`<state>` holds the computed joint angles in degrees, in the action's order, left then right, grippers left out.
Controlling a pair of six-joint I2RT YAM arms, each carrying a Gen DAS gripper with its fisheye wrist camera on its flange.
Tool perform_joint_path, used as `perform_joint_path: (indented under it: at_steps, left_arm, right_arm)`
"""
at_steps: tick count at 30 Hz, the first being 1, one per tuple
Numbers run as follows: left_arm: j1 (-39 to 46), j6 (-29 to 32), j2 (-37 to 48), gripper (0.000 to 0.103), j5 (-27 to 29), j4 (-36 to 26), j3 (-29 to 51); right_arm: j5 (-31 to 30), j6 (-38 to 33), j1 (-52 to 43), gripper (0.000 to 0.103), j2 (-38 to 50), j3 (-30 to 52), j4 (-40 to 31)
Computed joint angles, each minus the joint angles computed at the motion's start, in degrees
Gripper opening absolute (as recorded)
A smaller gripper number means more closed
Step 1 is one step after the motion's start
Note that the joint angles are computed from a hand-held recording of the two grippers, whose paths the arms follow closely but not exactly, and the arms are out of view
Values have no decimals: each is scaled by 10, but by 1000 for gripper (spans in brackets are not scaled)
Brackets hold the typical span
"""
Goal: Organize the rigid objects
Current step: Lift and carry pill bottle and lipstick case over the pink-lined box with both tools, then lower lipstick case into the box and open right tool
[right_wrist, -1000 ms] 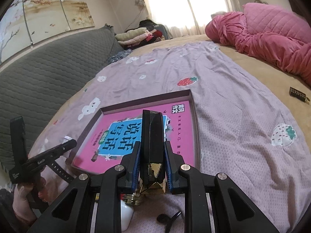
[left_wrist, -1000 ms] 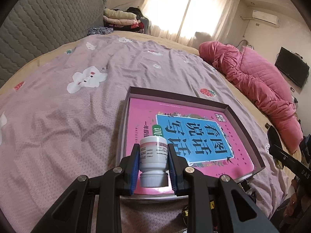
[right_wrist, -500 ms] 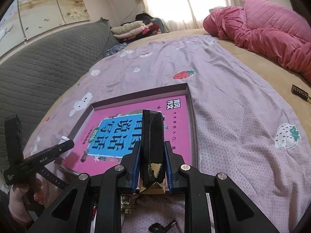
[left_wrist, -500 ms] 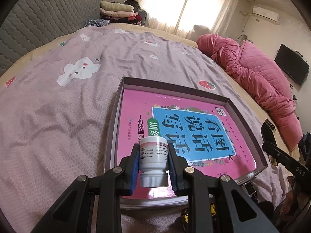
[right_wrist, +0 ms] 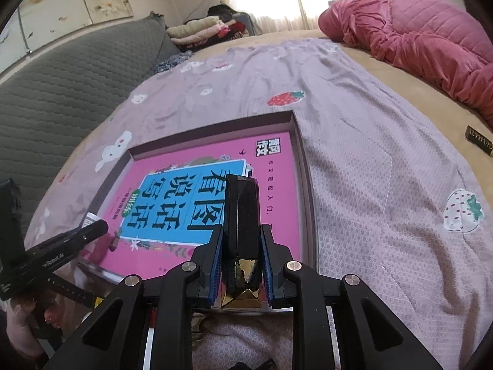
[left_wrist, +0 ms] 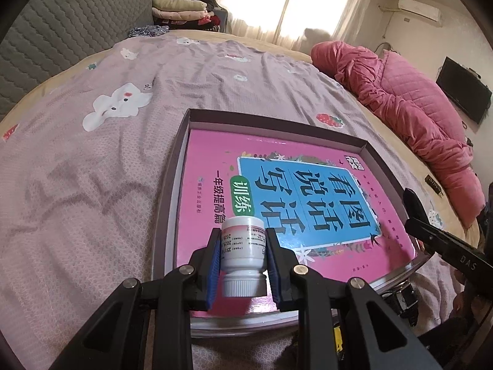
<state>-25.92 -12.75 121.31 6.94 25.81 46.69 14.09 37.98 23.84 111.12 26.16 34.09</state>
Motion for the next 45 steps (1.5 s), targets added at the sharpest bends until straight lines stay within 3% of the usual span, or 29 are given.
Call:
perform_joint_path:
  at_steps: [10, 23, 45]
  left_arm:
    - [-1, -1, 6, 27, 0, -8, 7]
    - [0, 3, 8, 27, -9, -10, 7]
    - [-10, 18, 11, 27, -43, -21, 13]
  right_arm:
    - [28, -10, 15, 22, 36, 48, -77]
    - [47, -18, 26, 22, 39, 59, -102]
    - [58, -17, 26, 26, -3, 16, -53]
